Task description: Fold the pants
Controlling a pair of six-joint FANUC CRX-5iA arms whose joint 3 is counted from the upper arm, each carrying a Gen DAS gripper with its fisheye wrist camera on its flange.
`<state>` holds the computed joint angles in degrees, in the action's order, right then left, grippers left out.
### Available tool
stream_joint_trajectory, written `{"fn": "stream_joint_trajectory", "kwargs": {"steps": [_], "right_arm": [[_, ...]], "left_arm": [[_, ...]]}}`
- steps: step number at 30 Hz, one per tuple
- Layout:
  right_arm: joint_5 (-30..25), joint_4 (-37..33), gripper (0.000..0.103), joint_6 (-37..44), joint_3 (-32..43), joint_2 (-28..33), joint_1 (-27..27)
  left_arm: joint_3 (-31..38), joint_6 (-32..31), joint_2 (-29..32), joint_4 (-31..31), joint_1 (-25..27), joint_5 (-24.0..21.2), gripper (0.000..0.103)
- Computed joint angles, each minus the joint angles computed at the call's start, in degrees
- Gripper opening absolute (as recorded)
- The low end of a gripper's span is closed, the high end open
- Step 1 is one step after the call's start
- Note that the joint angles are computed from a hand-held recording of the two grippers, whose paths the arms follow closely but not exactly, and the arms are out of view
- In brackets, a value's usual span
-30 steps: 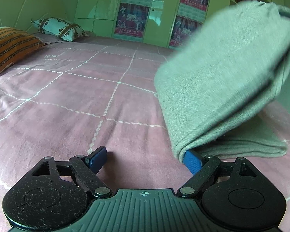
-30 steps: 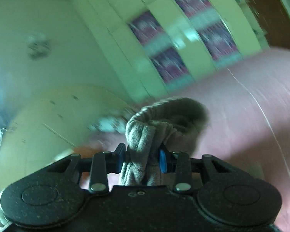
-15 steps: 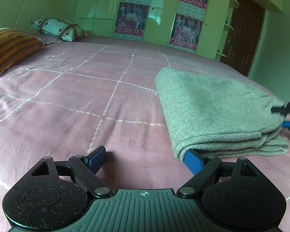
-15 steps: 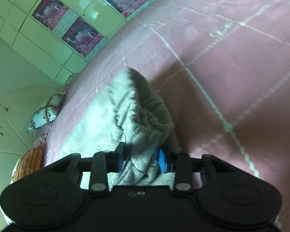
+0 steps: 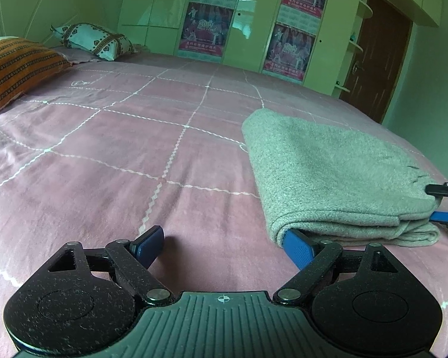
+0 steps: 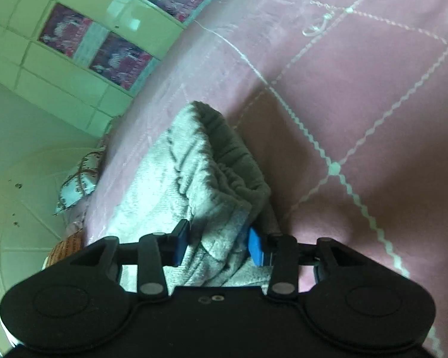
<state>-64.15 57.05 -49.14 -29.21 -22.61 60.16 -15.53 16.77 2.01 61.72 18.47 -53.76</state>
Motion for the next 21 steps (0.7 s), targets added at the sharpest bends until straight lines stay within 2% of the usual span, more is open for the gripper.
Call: {"fn": "stream_joint_trajectory", "kwargs": {"steps": [4, 6, 8, 11, 13, 14, 15, 16, 18, 21], "right_arm": [[-10.51, 2.38, 0.036, 3.41, 2.96, 1.79, 4.32], [-11.27, 3.43, 0.035, 5.66, 3.25, 1.71, 4.16], [-6.93, 6.21, 0.032, 9.13, 3.14, 1.98, 1.65], [1.11, 7.82, 0.032, 12.04, 3.77, 3.49, -3.54], [1.58, -0.3, 0.03, 18.47, 7.89, 6.58, -5.87], [1.61, -5.52, 0.026, 20.21, 9.04, 7.85, -7.38], [1.47, -7.74, 0.017, 20.34, 9.45, 7.88, -8.24], [1.5, -7.49, 0.017, 20.3, 9.84, 7.89, -8.63], [4.74, -2.69, 0.024, 19.69, 9.55, 7.76, -9.67], [9.51, -2.43, 0.023, 25.07, 12.64, 10.7, -12.25]], "left_arm": [[0.0, -0.71, 0.01, 2.98, 1.9, -3.83, 0.087], [-0.53, -0.93, -0.18, 4.95, 2.34, -3.16, 0.087], [-0.16, 1.89, 0.64, 5.82, 2.58, -2.4, 0.087], [1.62, 9.78, 2.71, 4.28, 2.97, -1.82, 0.087], [1.65, 11.95, 3.42, 5.04, 2.93, -1.18, 0.087], [1.46, 12.05, 3.53, 5.62, 2.81, -0.65, 0.087], [1.18, 11.78, 3.58, 6.21, 2.59, 0.04, 0.087], [1.02, 11.63, 3.65, 6.62, 2.39, 0.73, 0.087], [0.64, 11.27, 3.76, 7.66, 1.7, 3.14, 0.087], [2.62, 10.77, 5.36, 7.42, -0.1, 7.74, 0.087]]}}
